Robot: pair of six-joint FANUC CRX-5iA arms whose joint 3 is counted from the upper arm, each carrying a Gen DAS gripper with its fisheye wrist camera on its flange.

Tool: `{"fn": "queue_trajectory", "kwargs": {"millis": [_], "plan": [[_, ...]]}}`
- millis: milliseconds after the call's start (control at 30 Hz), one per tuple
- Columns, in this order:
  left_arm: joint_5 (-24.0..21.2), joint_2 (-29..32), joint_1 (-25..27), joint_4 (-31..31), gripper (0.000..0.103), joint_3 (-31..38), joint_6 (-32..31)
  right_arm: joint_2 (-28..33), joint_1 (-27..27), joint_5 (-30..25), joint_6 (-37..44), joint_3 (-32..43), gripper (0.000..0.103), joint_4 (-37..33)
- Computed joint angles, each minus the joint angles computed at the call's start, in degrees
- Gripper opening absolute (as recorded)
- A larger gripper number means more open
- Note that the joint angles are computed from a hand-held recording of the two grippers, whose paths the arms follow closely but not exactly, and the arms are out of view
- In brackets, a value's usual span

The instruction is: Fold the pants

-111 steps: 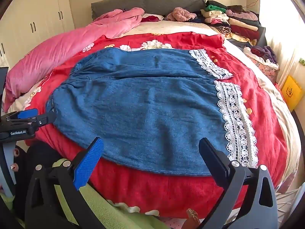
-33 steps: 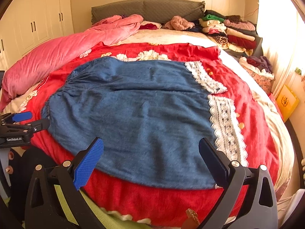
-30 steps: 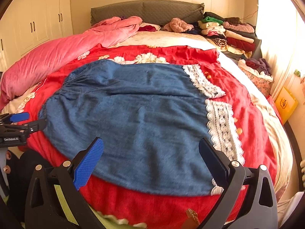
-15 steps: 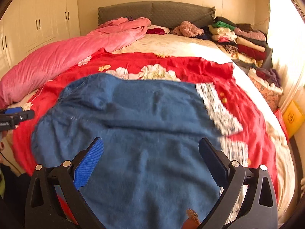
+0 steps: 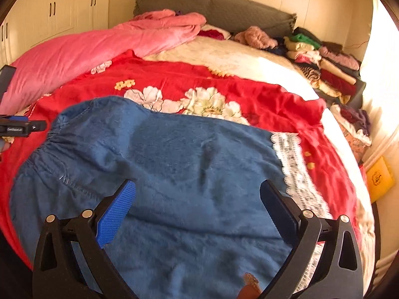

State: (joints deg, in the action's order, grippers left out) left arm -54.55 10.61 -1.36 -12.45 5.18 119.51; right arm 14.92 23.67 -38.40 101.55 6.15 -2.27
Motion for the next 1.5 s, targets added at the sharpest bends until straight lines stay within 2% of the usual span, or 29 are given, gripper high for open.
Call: {"fn": "queue_trajectory", "kwargs": {"millis": [67,133,200,233,267,300,333,367,433,533,600,700,733,800,900,1000,1067,1100,1167,1233,1400,1500], "plan": [[2.4,1.1,1.1,1.9,0.094,-0.3,-1.6,1.8,0.0,-2.0,0.9,2.4,0.099,-0.9],[1.7,3.0,0.7,-0.1,0.094,1.5,-1.3,3.7,0.1,-3.2,1.0,4.4,0.099,-0.9],[3.3,3.8,1.4,1.9,0.093,0.9,-3.1,5.7,0.2,-4.5,0.8,6.5,0.099,-0.7],[5.0,3.8,2.1,4.4,0.086,-0.3,-4.2,6.9,0.3,-5.2,0.1,7.8,0.099,-0.1],[6.4,3.9,2.7,6.7,0.074,-1.4,-5.0,8.1,0.5,-6.0,-1.1,8.9,0.099,1.0],[7.4,4.1,2.9,8.0,0.073,-2.1,-5.2,9.4,0.6,-7.2,-1.0,10.5,0.099,1.0],[7.1,4.2,2.2,6.3,0.066,-1.6,-4.4,10.5,0.7,-8.2,-1.0,12.1,0.099,0.8],[7.2,4.2,1.7,5.3,0.051,-1.2,-5.4,11.6,0.8,-8.8,-1.1,13.2,0.099,1.1],[7.6,3.7,1.1,4.7,0.036,-1.3,-7.3,14.3,1.0,-10.8,-2.3,16.3,0.099,2.3],[7.0,1.8,1.0,3.9,0.031,-1.9,-7.2,17.7,1.3,-13.5,-5.2,19.7,0.099,5.5],[7.0,-0.2,1.2,3.3,0.031,-2.7,-6.8,19.1,0.6,-16.3,-4.8,22.4,0.099,3.6],[5.4,-0.2,-0.3,-1.9,0.032,-1.1,-4.3,20.1,0.0,-17.9,-4.7,23.9,0.099,2.3],[3.9,0.9,-0.8,-3.5,0.035,0.0,-3.5,20.5,-0.3,-18.5,-4.7,24.5,0.099,1.5],[3.5,3.1,-0.1,-2.0,0.040,0.4,-4.8,20.5,-0.8,-18.6,-4.8,24.5,0.099,0.4],[3.6,3.6,0.1,-3.0,0.055,0.3,-3.9,20.2,-1.1,-17.9,-4.1,23.9,0.099,0.2],[5.2,2.5,1.1,-1.6,0.059,-1.3,-4.3,19.9,-1.0,-17.7,-4.2,23.5,0.099,0.1],[5.7,1.8,1.4,-1.3,0.062,-2.0,-4.2,18.3,-0.7,-15.5,-5.1,21.2,0.099,1.5],[5.8,1.0,1.3,-1.7,0.062,-2.3,-3.8,16.3,-0.5,-12.1,-5.4,18.5,0.099,2.2],[6.8,-1.2,0.9,-2.3,0.063,-3.2,-3.3,13.4,-1.0,-8.7,-2.5,15.9,0.099,-0.1],[7.7,-3.0,0.6,-2.4,0.066,-3.9,-3.2,11.3,-1.3,-7.3,0.4,14.9,0.099,-2.4],[7.5,-6.8,-1.4,-8.4,0.080,-3.7,1.3,7.3,-0.8,-5.4,8.2,13.3,0.099,-6.4],[8.2,-8.1,-2.1,-11.2,0.086,-3.7,3.5,6.8,-0.3,-6.5,11.5,14.8,0.099,-8.9]]}}
